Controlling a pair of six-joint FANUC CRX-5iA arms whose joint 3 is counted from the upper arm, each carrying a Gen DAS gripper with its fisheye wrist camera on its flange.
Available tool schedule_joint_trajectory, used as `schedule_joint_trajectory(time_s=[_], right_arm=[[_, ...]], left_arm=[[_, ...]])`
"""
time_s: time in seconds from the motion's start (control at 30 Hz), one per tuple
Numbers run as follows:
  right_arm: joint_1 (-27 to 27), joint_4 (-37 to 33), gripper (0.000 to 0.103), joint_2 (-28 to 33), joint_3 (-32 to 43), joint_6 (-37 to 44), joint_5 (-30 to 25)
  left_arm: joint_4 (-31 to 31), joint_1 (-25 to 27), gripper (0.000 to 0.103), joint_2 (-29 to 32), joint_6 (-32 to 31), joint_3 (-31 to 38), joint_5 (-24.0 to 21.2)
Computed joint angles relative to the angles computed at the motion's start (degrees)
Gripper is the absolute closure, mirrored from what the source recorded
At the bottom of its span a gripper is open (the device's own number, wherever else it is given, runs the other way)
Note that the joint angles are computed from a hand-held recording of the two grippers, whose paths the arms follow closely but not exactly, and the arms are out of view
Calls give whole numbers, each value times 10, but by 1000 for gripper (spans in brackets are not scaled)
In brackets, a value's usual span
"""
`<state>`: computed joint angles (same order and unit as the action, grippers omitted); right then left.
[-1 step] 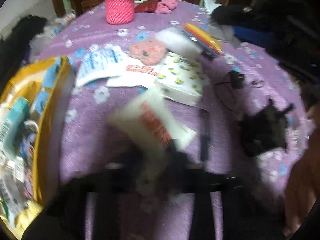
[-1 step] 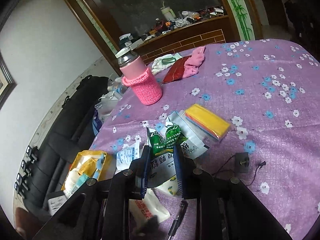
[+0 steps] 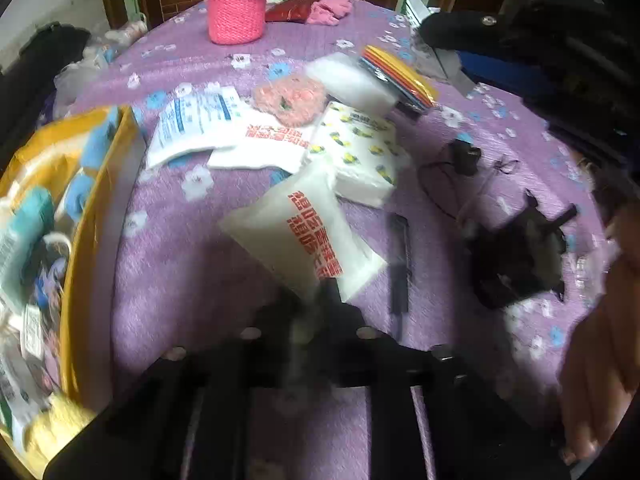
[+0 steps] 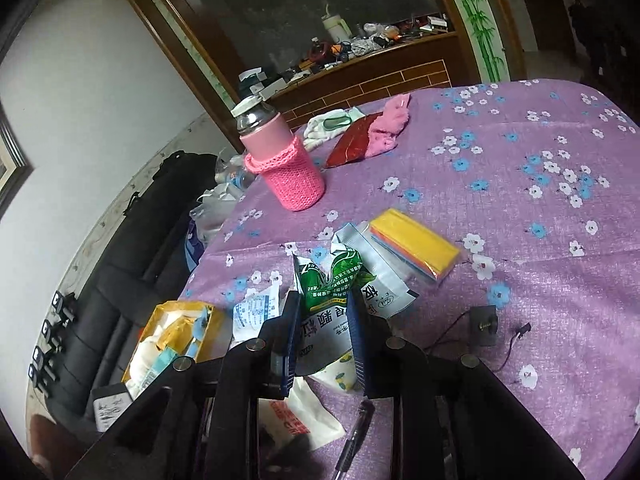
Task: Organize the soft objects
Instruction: 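Grasp the white red-print packet with left tool while right tool carries the green packet to the box, then lower both packets into the box and open both tools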
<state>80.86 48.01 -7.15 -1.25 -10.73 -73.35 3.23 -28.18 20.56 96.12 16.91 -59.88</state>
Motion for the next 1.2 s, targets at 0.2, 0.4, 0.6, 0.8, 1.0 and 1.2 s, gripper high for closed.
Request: schedule_joint_trajectory(time_s=[0.2,0.4,0.6,0.8,1.0,1.2], right_arm=[[-3,0,81,-1,-6,1,16],[-1,5,81,-2,-15,23,49],[1,18,81,-6,-32,55,108],[10,15,81,8,-19,100,129],[0,-36,81,51,56,129,161],[-3,-59,81,157,176,193,147]], left_arm=[[34,11,97,-34,1,-55,48],[148,50,97,-95,-58,-125,83],[260,110,97,-172,-127,-207,102],[290,169,97,-241,-144,-255,125],[292,202,97,-239,-149,-270,148],[267,221,97,-226,-155,-281,138]])
